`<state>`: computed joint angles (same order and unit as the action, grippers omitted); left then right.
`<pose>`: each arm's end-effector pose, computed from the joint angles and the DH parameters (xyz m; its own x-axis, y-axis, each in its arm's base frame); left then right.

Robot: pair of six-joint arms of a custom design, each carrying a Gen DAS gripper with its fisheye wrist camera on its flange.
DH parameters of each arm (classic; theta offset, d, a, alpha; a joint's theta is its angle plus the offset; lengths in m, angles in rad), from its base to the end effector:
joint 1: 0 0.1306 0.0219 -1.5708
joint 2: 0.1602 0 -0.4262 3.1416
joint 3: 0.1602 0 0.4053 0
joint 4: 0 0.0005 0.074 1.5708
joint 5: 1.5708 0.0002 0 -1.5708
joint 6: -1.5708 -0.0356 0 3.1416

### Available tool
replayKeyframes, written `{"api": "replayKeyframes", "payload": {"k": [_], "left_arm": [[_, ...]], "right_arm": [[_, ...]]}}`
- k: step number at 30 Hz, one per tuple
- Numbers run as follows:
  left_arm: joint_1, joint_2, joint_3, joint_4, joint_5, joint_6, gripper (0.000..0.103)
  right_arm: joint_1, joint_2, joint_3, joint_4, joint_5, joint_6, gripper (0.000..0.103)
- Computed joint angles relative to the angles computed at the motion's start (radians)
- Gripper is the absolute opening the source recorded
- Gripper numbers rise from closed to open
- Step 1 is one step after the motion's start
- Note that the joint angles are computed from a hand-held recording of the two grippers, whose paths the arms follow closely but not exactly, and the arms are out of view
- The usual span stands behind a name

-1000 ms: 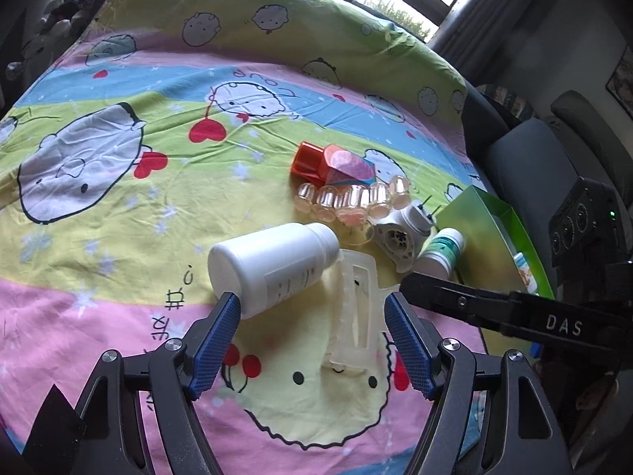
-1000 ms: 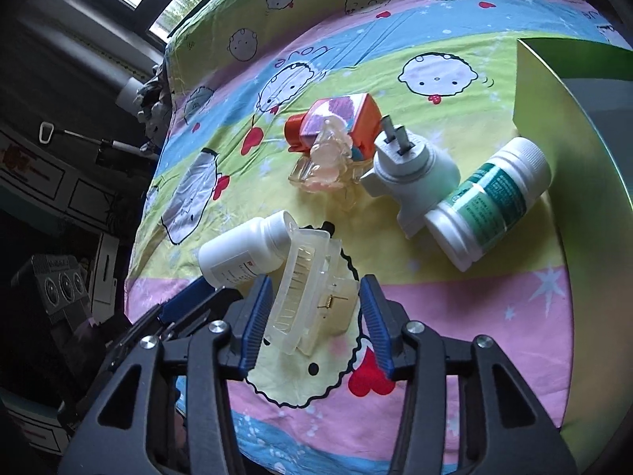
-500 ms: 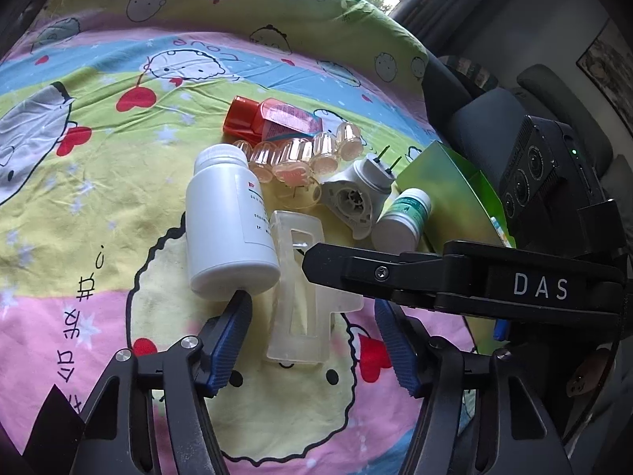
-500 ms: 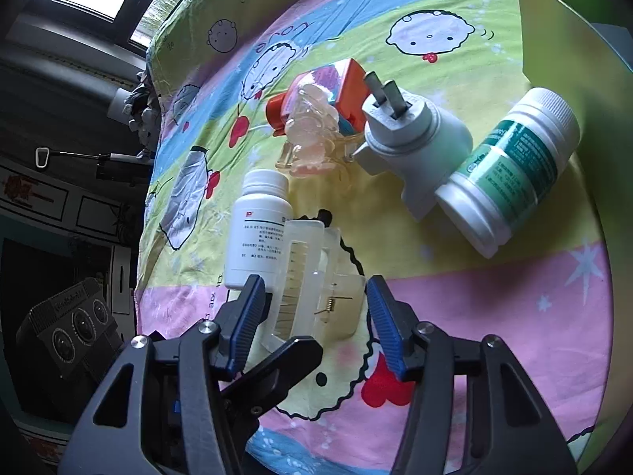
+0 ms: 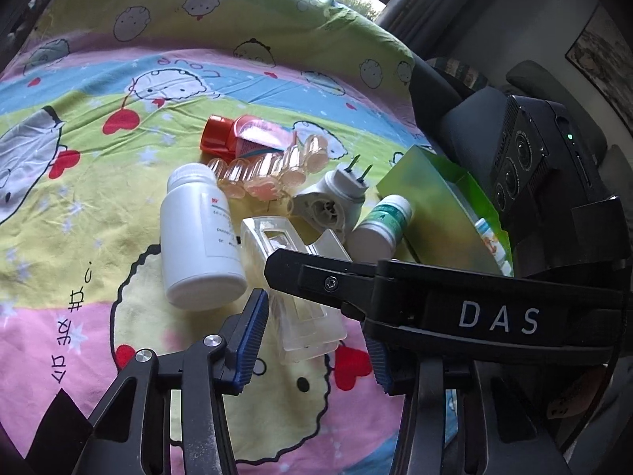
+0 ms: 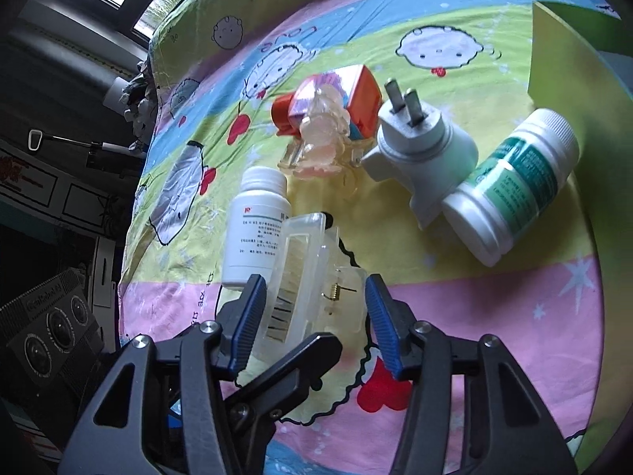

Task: Organize rigid objects
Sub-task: 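Grasp the clear plastic holder with the right gripper, then carry the clear holder with the right gripper into the green box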

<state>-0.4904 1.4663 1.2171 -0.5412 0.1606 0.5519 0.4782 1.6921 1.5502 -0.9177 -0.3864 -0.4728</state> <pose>0.4514 -0.2480 0.3785 -0.8296 -0.1438 -0.5395 0.1517 0.8719 -0.4657 0.5211 0.2847 0.3893 -0.9580 -0.0215 -0.2859 -0.1726 0.8394 0.5154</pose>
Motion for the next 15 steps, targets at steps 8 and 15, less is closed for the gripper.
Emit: {"api": "replayKeyframes", "payload": {"k": [8, 15], "left_arm": [[-0.054, -0.013, 0.063, 0.011, -0.081, -0.049, 0.048], [-0.111, 0.031, 0.159, -0.006, -0.112, -0.115, 0.048]], "right_arm": [[-0.031, -0.101, -0.052, 0.098, 0.032, 0.001, 0.051], [-0.085, -0.186, -0.116, 0.173, 0.055, -0.031, 0.051]]}}
